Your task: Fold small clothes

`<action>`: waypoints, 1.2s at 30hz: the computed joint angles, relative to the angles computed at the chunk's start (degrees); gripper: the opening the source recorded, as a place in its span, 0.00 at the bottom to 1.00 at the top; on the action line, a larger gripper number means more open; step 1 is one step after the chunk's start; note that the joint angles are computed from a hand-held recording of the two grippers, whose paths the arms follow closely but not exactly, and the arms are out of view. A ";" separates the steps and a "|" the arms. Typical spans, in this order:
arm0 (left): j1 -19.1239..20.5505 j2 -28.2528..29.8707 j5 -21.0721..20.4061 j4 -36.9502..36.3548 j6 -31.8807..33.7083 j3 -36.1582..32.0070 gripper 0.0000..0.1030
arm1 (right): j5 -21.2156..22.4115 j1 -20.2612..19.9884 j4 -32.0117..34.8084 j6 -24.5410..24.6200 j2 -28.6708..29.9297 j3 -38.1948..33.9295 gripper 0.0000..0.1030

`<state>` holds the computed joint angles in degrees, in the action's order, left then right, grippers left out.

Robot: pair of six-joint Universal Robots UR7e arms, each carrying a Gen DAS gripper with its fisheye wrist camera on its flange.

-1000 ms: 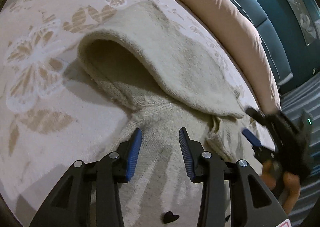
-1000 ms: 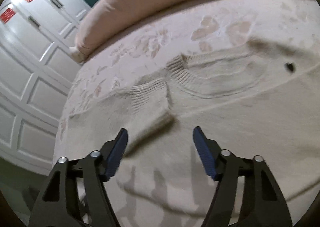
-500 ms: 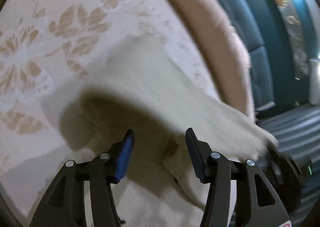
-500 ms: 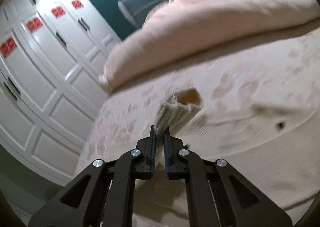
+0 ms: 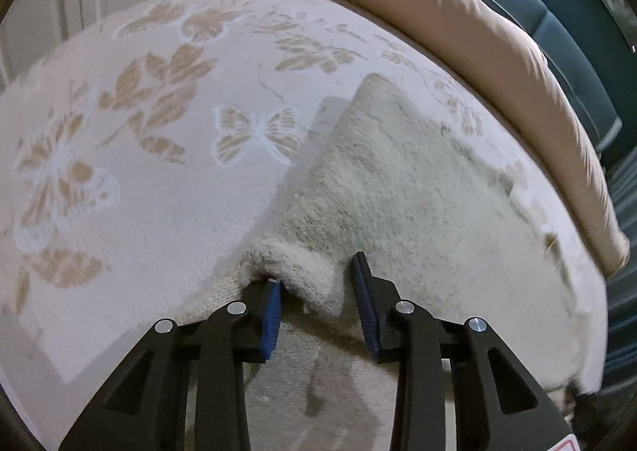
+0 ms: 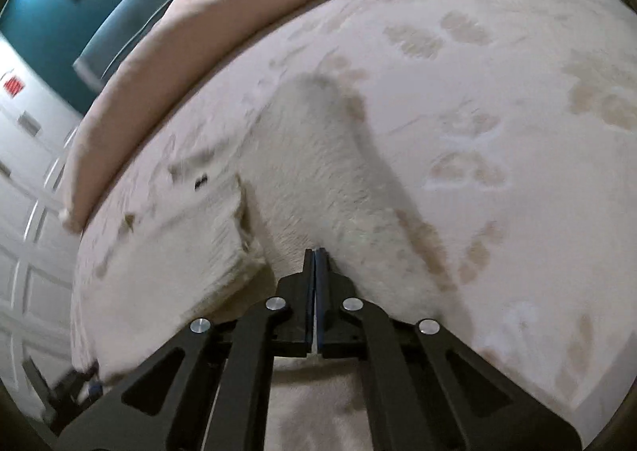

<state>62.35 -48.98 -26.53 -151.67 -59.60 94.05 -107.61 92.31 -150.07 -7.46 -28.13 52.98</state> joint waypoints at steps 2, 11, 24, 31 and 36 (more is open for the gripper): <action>-0.06 0.41 0.94 -1.91 1.65 0.51 0.32 | 3.81 1.51 -1.29 -2.83 -1.35 2.31 0.03; -1.09 2.68 4.49 -12.36 10.03 2.65 0.34 | 12.67 10.39 21.68 -18.27 10.24 -8.07 0.09; -1.17 4.95 6.31 -16.17 15.32 1.68 0.41 | 0.11 0.80 8.82 -11.00 0.75 -3.16 0.09; -1.30 5.23 7.19 -9.98 13.34 -0.06 0.48 | 6.76 -0.83 9.19 -6.89 -1.44 -3.33 0.45; -1.28 2.49 5.30 -1.77 5.40 -0.10 0.36 | -0.21 1.92 17.25 -9.22 6.21 -11.86 0.39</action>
